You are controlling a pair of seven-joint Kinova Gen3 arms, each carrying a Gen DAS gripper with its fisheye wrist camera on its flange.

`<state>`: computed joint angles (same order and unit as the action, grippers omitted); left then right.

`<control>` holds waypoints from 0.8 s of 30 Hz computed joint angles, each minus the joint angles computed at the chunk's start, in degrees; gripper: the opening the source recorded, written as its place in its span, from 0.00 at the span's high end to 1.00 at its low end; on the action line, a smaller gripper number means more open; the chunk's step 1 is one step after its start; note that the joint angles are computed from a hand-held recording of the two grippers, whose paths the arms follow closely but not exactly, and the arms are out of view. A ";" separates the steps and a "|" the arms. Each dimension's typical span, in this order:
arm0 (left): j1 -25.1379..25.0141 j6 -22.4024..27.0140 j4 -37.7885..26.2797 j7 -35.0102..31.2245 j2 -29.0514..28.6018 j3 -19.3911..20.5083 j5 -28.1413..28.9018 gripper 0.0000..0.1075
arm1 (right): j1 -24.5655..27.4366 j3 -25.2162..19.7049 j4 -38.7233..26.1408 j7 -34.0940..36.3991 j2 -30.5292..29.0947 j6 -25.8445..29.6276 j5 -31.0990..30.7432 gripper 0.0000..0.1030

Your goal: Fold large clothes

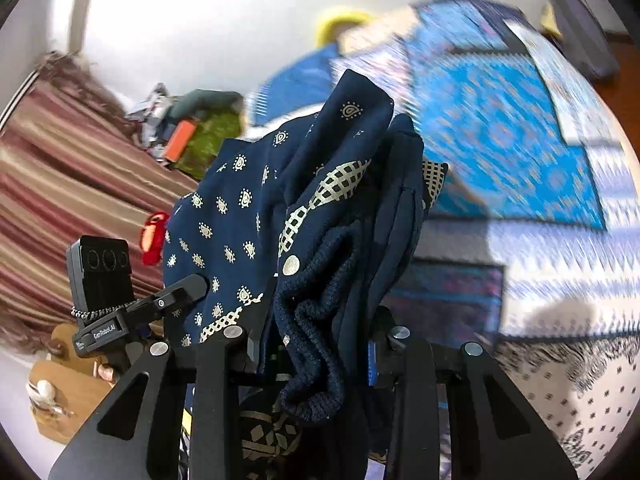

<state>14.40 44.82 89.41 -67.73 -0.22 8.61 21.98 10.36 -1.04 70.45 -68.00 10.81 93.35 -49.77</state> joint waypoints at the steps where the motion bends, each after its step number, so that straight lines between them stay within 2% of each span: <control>1: -0.48 1.20 -0.55 -0.22 -1.56 -0.52 -0.66 0.47 | -0.88 -0.50 -1.03 -0.88 -0.36 -0.53 -0.47 0.70; 4: -2.00 4.80 -1.70 -2.38 -5.79 -2.61 -1.33 0.47 | -3.43 -1.85 -2.43 -2.47 -1.28 -3.01 -1.62 0.70; 10: -7.01 14.02 -4.76 -12.32 -9.86 -10.32 2.95 0.47 | -11.28 -4.95 -3.74 -7.09 -0.95 -10.71 -0.84 0.70; 13: -9.98 17.14 -4.94 -16.69 -10.81 -13.61 4.41 0.47 | -15.28 -6.76 -4.14 -8.64 0.15 -14.60 0.63 0.70; 17: -14.44 20.42 -5.17 -21.98 -10.36 -17.34 5.89 0.47 | -19.34 -8.65 -3.39 -10.00 2.19 -18.95 1.58 0.70; 24: -22.77 22.78 -1.12 -30.38 -6.37 -21.45 9.04 0.45 | -27.30 -11.33 -4.79 -15.82 8.85 -23.92 8.16 0.70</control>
<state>-8.37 67.60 88.29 -98.10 -6.58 -12.84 31.03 -16.94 -12.37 65.65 -83.82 19.66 69.42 -41.60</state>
